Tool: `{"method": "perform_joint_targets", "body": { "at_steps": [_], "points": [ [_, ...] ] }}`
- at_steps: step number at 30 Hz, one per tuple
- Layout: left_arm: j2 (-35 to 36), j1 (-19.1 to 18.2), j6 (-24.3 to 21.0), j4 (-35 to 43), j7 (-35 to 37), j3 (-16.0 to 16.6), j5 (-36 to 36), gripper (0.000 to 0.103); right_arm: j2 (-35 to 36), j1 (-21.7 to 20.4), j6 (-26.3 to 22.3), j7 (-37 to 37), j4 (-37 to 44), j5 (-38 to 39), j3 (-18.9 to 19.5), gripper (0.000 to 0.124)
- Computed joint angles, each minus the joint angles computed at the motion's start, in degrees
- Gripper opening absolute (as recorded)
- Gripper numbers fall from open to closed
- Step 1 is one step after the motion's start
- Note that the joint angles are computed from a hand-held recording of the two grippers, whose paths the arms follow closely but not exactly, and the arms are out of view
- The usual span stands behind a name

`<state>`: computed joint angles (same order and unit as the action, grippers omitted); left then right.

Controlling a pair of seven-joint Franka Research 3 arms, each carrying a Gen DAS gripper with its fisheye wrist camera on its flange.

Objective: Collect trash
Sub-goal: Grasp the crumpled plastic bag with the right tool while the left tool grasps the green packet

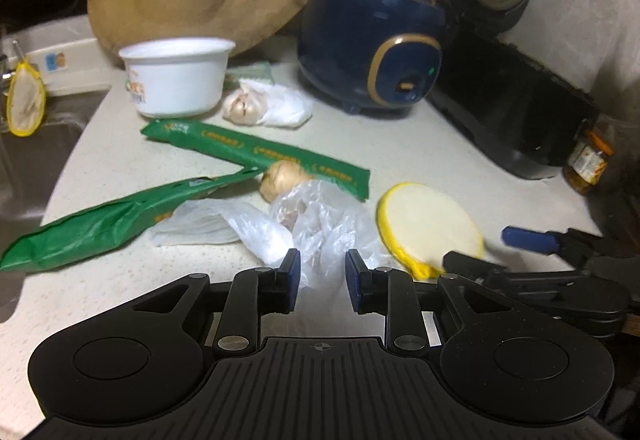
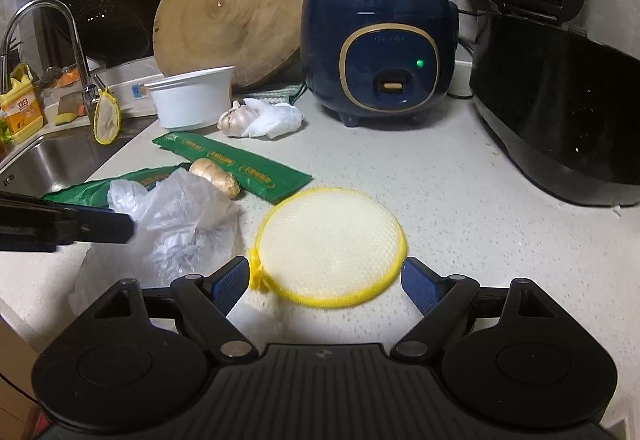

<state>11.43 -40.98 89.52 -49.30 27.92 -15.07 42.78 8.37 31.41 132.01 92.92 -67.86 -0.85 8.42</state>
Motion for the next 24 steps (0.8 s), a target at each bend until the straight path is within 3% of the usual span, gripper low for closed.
{"method": "perform_joint_targets", "body": {
  "at_steps": [5,8,11,16,18,24],
  "points": [
    [2.6,-1.8,-2.7,4.0,1.5,1.3,0.8,0.028,3.5,0.1,-1.8,-0.6,6.0,2.5,0.2,0.084],
    [1.1,-2.1,-3.6,3.1,-0.7,1.7,1.4,0.028,5.2,0.1,-1.9,-6.4,8.5,7.1,1.4,0.084],
    [2.4,-4.1,-9.4,7.2,-0.1,2.1,5.4,0.028,6.6,2.1,-1.1,-8.5,9.7,6.8,1.5,0.084],
    [0.3,-4.9,-13.6,6.4,-0.8,2.7,8.3,0.028,14.1,4.8,-7.9,-10.3,21.0,10.8,2.5,0.084],
    [-1.8,-4.0,-13.1,3.7,-1.8,2.1,8.3,0.028,16.0,6.8,-8.5,-9.9,23.9,10.2,1.9,0.084],
    [-11.9,1.9,-8.1,-10.0,-10.8,-0.2,8.8,0.028,11.4,7.3,2.7,-17.5,14.1,15.3,4.1,0.088]
  ]
}}
